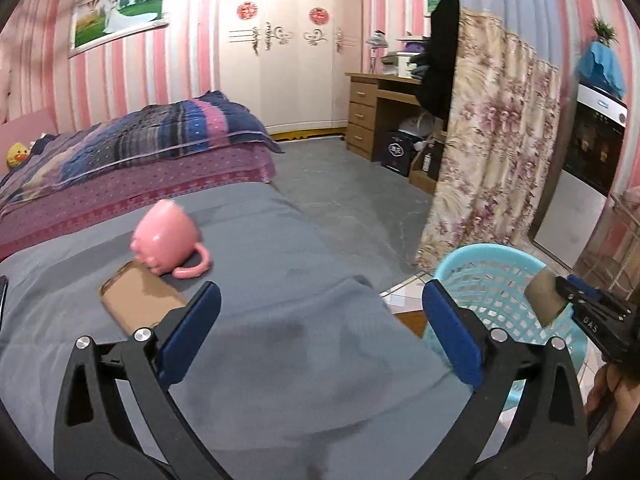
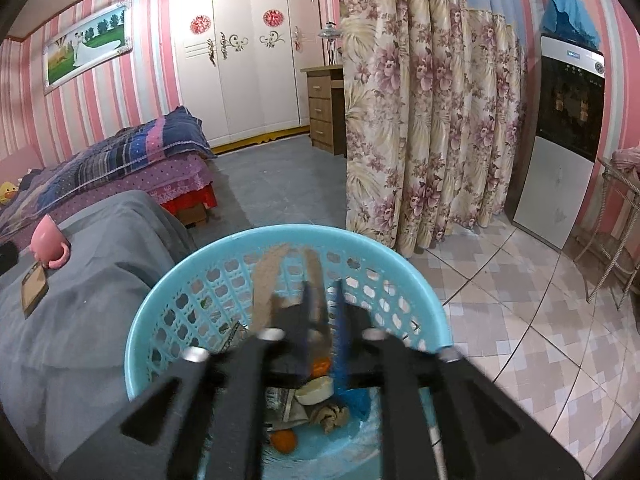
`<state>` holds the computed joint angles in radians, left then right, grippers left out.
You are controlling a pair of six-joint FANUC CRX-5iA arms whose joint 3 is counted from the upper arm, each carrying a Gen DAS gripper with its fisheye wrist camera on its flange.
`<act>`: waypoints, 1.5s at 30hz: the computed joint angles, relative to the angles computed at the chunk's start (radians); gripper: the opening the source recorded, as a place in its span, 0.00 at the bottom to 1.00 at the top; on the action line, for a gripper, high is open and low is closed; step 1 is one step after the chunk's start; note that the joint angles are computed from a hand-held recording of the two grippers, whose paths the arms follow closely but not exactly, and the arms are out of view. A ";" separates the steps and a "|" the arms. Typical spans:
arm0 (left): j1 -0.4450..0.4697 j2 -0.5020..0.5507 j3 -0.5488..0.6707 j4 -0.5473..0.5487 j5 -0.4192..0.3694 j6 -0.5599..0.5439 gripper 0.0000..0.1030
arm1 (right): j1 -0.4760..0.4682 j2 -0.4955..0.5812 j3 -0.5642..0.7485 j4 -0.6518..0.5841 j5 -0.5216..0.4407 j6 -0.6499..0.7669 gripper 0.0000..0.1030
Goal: Collect trash
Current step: 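Open the right tool over the basket to drop the sleeve, then withdraw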
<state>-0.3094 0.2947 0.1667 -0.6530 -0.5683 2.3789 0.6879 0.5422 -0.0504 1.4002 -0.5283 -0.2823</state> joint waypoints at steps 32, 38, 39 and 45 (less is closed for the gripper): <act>-0.060 -0.530 -0.470 -0.303 -0.172 0.325 0.95 | 0.236 -0.090 -0.027 0.221 -0.029 -0.113 0.96; -0.044 -0.606 -0.543 -0.320 -0.221 0.365 0.95 | 0.304 -0.063 0.002 0.202 -0.021 -0.086 0.96; -0.041 -0.616 -0.554 -0.317 -0.228 0.366 0.95 | 0.316 -0.056 0.009 0.187 -0.022 -0.070 0.96; -0.044 -0.643 -0.591 -0.325 -0.253 0.387 0.95 | 0.368 -0.031 0.026 0.148 -0.037 -0.036 0.96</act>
<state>-0.3533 -0.3480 -0.4241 -0.9782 -0.8209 2.7655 1.0556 0.5111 -0.0247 1.5482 -0.5656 -0.3186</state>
